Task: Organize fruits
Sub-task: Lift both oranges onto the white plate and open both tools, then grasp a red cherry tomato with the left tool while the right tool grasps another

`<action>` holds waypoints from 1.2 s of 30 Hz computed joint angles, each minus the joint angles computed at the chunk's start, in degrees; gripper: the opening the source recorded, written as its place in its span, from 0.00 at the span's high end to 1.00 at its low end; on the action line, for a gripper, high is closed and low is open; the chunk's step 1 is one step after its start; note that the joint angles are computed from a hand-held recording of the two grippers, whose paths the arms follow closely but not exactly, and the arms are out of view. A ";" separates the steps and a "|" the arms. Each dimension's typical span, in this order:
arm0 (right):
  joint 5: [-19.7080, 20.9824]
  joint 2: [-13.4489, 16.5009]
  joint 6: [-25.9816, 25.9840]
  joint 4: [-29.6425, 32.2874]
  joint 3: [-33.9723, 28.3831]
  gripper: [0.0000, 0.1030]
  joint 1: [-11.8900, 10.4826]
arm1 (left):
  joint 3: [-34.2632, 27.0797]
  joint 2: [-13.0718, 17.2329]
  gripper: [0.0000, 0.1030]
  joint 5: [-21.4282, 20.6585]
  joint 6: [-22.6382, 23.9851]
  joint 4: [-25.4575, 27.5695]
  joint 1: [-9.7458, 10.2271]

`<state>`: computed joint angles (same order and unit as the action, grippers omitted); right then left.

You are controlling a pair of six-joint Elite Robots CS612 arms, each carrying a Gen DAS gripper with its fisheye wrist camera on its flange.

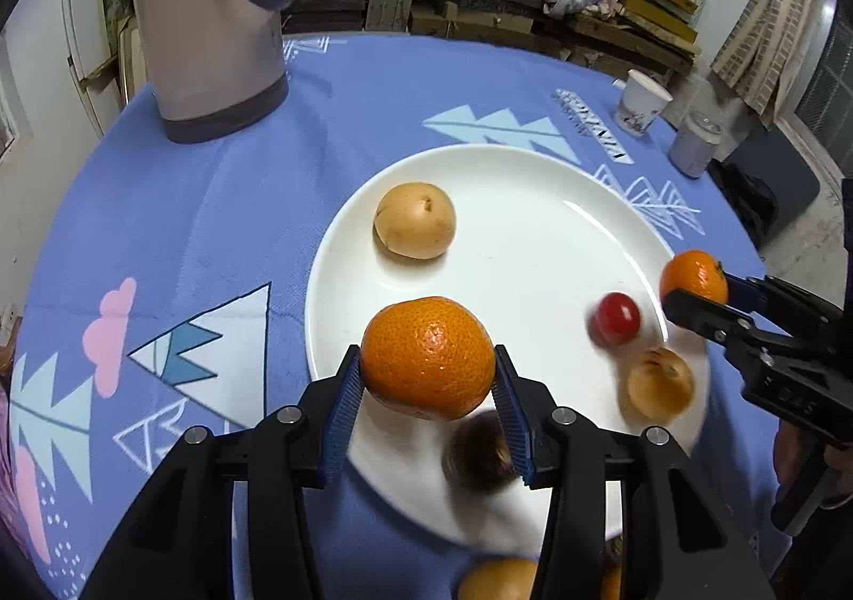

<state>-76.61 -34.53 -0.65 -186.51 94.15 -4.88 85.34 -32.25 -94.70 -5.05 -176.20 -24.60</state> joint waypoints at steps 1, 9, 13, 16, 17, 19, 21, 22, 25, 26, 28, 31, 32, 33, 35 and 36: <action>0.04 0.43 0.28 0.74 -0.69 0.55 -0.02 | -0.84 0.45 0.53 0.23 -0.23 1.05 0.02; 0.32 1.66 2.59 1.89 -2.57 0.47 -0.31 | -2.61 1.64 0.38 0.13 -0.51 1.78 0.09; 0.60 0.28 2.61 -1.71 0.16 0.45 -0.63 | -0.32 0.39 0.28 1.22 -0.52 -1.61 -0.02; 1.89 -1.72 1.11 -4.91 4.30 0.42 -1.01 | 2.16 -0.92 0.27 0.95 -0.21 -3.54 0.10; 1.72 -2.33 0.29 -5.93 5.60 0.42 -0.99 | 3.18 -1.42 0.27 0.69 0.29 -4.23 0.17; 0.96 -3.44 -1.26 -8.87 8.48 0.36 -0.92 | 5.28 -2.36 0.26 0.93 1.02 -6.02 0.15; -0.18 -4.53 -2.55 -12.49 11.86 0.28 -0.83 | 7.96 -3.54 0.25 1.10 1.26 -8.25 0.12; -0.46 -5.01 -3.21 -13.78 13.45 0.23 -0.82 | 8.87 -3.95 0.23 0.86 1.34 -8.99 0.13; -1.94 -5.70 -4.15 -17.82 17.12 0.17 -0.65 | 12.99 -5.46 0.15 1.06 1.69 -12.87 0.03; -1.98 -5.92 -3.83 -19.38 18.72 0.16 -0.65 | 14.32 -5.80 0.14 1.36 1.93 -14.31 -0.06; -0.78 -6.18 -3.10 -20.99 20.83 0.16 -0.89 | 16.98 -6.45 0.14 1.72 2.44 -17.02 -0.21; -2.10 -5.99 -1.33 -24.53 23.73 0.16 -0.55 | 20.17 -7.04 0.14 1.00 2.60 -19.23 -0.37; -2.56 -5.92 -0.88 -25.61 24.68 0.16 -0.37 | 20.82 -7.15 0.14 0.74 2.73 -19.45 -0.34; -2.61 -5.88 -0.66 -26.53 25.56 0.16 -0.20 | 21.79 -7.26 0.14 0.40 2.72 -19.84 -0.41; -2.18 -5.84 -1.17 -27.87 26.92 0.16 0.09 | 22.85 -7.36 0.14 0.30 2.27 -19.90 -0.57; -2.29 -5.88 -1.81 -28.16 27.40 0.16 0.33 | 23.25 -7.36 0.14 0.34 1.87 -19.93 -0.64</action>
